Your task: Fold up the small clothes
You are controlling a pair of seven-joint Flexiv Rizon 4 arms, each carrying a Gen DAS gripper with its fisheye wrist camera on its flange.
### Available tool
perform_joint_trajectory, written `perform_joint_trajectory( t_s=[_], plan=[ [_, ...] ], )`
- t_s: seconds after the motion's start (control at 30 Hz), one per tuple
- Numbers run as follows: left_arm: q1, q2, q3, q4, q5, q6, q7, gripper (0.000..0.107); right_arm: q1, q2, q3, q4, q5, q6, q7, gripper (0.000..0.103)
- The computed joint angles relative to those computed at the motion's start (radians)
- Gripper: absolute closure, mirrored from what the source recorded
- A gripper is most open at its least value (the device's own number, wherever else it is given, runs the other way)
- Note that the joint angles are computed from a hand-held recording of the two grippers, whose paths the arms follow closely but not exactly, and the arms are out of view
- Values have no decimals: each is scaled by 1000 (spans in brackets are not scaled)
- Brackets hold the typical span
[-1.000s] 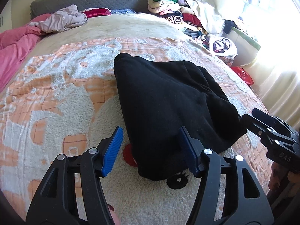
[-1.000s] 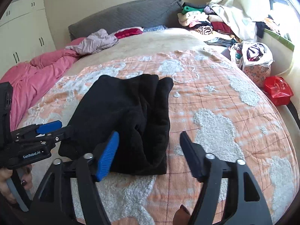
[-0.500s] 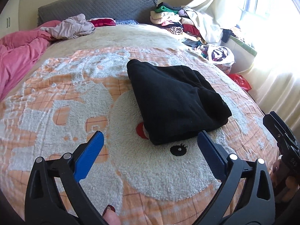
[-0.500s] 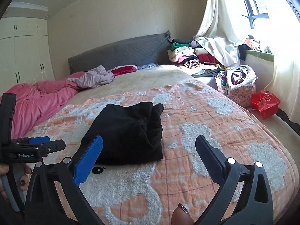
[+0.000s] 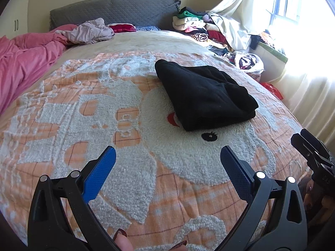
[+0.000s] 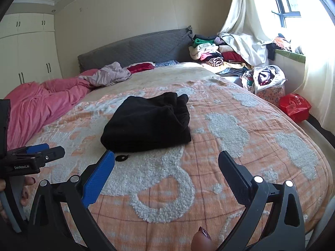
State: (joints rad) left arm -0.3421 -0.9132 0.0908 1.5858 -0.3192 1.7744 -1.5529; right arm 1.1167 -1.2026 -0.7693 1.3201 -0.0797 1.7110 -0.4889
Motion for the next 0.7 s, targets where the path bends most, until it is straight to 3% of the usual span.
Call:
perform_joint_trajectory(
  t_s=[0.17, 0.37, 0.7],
  plan=[
    [4, -2, -13, 29, 7, 42, 2, 13, 49, -4, -33, 45, -5, -18, 6, 4],
    [14, -8, -36, 58, -7, 96, 2, 13, 145, -68, -176, 92, 53, 8, 49, 4],
    [-18, -27, -7, 49, -52, 29, -6, 13, 27, -26, -8, -2, -70, -113, 50, 4]
  ],
)
